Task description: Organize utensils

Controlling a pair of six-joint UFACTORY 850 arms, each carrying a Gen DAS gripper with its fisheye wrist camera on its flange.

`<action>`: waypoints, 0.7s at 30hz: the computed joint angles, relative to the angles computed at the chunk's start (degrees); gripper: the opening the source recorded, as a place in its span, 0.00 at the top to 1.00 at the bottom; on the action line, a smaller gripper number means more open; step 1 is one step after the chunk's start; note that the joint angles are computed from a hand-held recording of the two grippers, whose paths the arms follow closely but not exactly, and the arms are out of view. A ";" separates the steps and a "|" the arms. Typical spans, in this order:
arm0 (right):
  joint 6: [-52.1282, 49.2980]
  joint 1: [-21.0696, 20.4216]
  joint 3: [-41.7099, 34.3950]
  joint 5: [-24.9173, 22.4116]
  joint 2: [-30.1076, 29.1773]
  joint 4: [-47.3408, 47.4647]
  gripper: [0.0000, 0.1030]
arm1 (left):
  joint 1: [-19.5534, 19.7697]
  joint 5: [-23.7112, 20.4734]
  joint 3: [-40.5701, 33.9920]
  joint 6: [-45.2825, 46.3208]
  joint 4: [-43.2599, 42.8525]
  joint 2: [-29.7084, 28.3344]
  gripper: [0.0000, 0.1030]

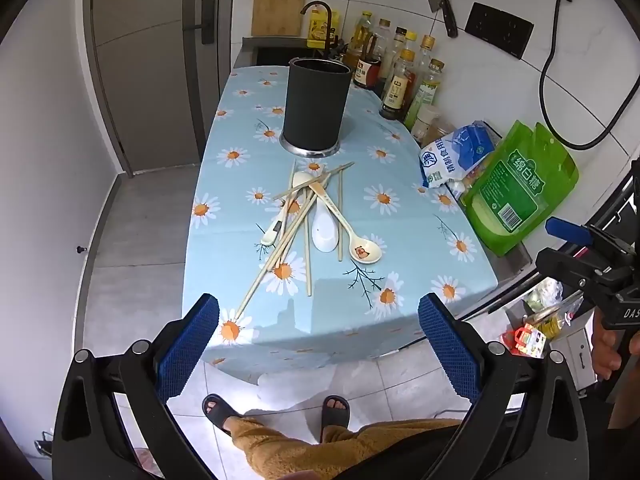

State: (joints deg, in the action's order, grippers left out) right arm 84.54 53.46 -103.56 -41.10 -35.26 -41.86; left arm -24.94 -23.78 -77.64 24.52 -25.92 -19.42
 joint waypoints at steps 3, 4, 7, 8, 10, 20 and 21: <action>0.71 0.24 0.50 -0.44 0.35 -0.29 0.04 | 0.04 -0.39 0.16 -0.35 0.22 -0.06 0.06; 0.64 0.38 0.64 -0.62 0.55 -0.15 0.04 | 0.06 -0.50 0.19 -0.38 0.10 -0.07 0.06; -1.66 0.24 -1.22 -1.16 -0.61 1.43 0.04 | -0.07 -0.47 0.35 -0.93 0.26 0.01 0.06; -1.66 0.21 -1.29 -1.24 -0.70 1.36 0.04 | -0.14 -1.04 -0.54 -0.67 0.67 -0.40 0.06; -1.80 0.27 -1.82 -1.21 -1.13 1.40 0.04 | 0.31 -0.73 0.10 1.27 -1.34 0.04 0.06; -2.36 0.19 -1.64 -0.80 -0.93 1.88 0.04 | 0.52 -1.71 -0.15 1.93 -2.06 -0.11 0.06; -2.29 0.20 -1.67 -0.80 -0.93 1.84 0.04 | 0.52 -1.72 -0.15 1.98 -2.16 -0.13 0.06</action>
State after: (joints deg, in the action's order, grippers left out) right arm 82.26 53.67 -105.23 -41.89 -36.19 -40.02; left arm -24.42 -25.50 -77.79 26.50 -28.08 -19.54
